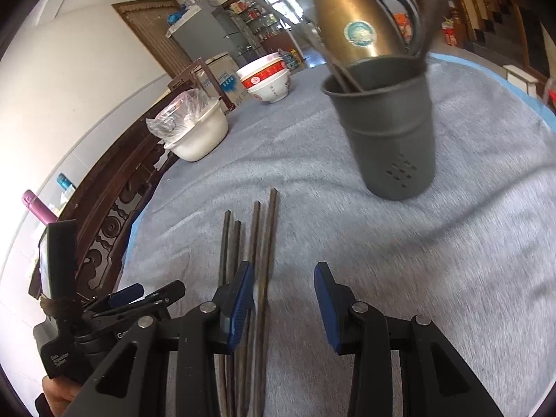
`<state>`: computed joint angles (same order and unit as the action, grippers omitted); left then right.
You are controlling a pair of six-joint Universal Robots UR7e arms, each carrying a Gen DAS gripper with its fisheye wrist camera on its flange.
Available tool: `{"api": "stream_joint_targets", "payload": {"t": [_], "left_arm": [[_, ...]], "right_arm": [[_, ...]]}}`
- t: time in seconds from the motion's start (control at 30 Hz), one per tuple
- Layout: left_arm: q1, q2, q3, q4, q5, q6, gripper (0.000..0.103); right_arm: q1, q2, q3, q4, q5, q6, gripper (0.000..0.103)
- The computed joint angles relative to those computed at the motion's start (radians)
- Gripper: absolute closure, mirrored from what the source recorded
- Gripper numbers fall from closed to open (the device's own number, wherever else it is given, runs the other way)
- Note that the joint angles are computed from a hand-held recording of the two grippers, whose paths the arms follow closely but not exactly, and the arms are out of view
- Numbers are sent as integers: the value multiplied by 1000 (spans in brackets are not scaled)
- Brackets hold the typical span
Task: Organize utensils
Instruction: 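Move both tools back down to the remaining chopsticks on the cloth, then close the right tool on a brown chopstick while the left tool positions beside the others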
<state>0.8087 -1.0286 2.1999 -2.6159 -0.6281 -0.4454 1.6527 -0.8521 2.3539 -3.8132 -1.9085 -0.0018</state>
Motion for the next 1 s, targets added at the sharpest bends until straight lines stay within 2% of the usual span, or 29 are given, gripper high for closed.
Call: {"api": "stream_joint_targets", "payload": {"t": [0.17,0.23,0.37,0.67,0.8,1.0], "left_arm": [[16,6,-30,-7,-32,21,24],[23,8,-42,-6,-46,25,24],[37,7,-55,-2,-53,22,25],[56,8,-72,6,-70,26,25],[53,13,-78,3,-76,38,25],[45,36,-95,-1,-93,71,25]], "right_arm": [[16,14,-82,128,-23,-38,67],[19,24,-124,200,-37,-46,75],[23,49,-182,281,-68,-50,82],[37,78,-226,366,-141,-55,88],[53,86,-225,355,-188,-90,90],[39,62,-185,323,-194,-98,92]]}}
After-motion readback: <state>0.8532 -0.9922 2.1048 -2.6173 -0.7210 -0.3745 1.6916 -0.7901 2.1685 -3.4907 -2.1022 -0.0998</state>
